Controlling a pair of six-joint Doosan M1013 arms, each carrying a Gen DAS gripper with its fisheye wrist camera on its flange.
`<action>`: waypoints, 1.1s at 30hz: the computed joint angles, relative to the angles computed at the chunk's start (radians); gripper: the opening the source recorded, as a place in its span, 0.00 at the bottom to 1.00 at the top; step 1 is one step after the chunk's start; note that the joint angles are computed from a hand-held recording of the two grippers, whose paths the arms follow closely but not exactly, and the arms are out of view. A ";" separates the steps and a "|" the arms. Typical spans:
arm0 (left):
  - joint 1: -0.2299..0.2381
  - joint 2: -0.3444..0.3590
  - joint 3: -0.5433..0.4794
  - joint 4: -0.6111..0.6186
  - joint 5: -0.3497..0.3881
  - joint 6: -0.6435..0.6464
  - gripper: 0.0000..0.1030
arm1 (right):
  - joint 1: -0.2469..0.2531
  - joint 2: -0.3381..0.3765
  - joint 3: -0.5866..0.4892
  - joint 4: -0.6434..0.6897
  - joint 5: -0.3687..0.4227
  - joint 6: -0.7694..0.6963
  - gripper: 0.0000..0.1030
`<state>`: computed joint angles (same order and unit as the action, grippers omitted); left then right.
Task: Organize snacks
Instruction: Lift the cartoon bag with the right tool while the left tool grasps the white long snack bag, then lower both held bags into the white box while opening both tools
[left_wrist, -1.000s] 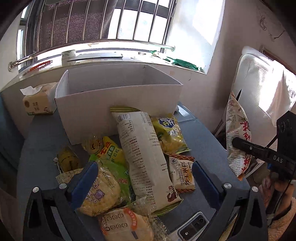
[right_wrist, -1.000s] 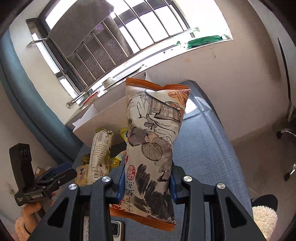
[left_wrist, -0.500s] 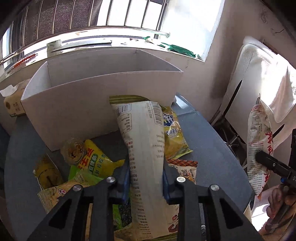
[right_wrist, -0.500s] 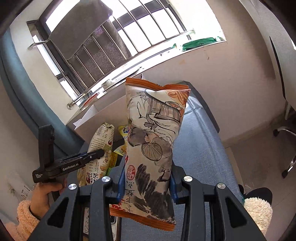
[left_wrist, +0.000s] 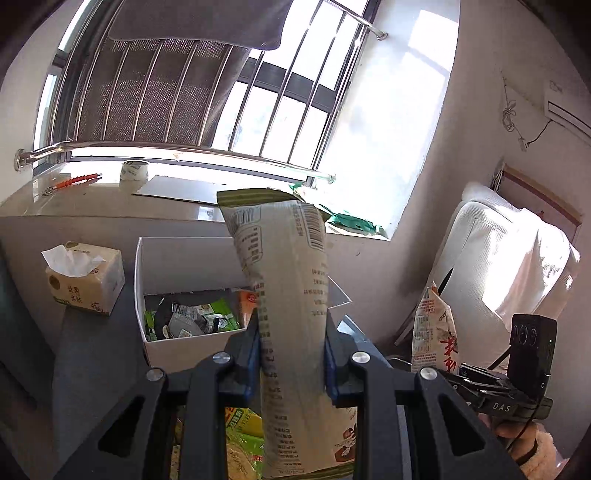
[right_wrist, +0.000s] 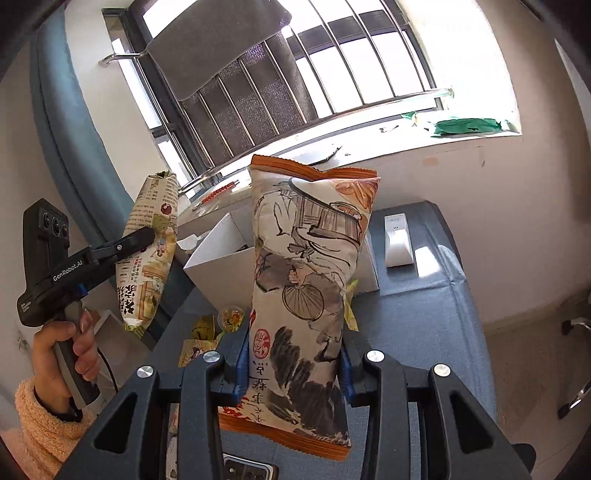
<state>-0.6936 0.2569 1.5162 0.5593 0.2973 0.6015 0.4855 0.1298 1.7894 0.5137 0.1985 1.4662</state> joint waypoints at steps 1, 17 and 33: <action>0.012 0.004 -0.014 0.003 0.003 -0.004 0.30 | 0.000 0.014 -0.030 -0.050 0.015 0.036 0.40; 0.105 0.277 -0.428 -0.286 0.323 0.285 0.46 | -0.016 0.344 -0.587 -0.550 0.386 0.319 0.42; 0.074 0.175 -0.287 -0.175 0.274 0.262 1.00 | -0.044 0.253 -0.448 -0.442 0.259 0.346 1.00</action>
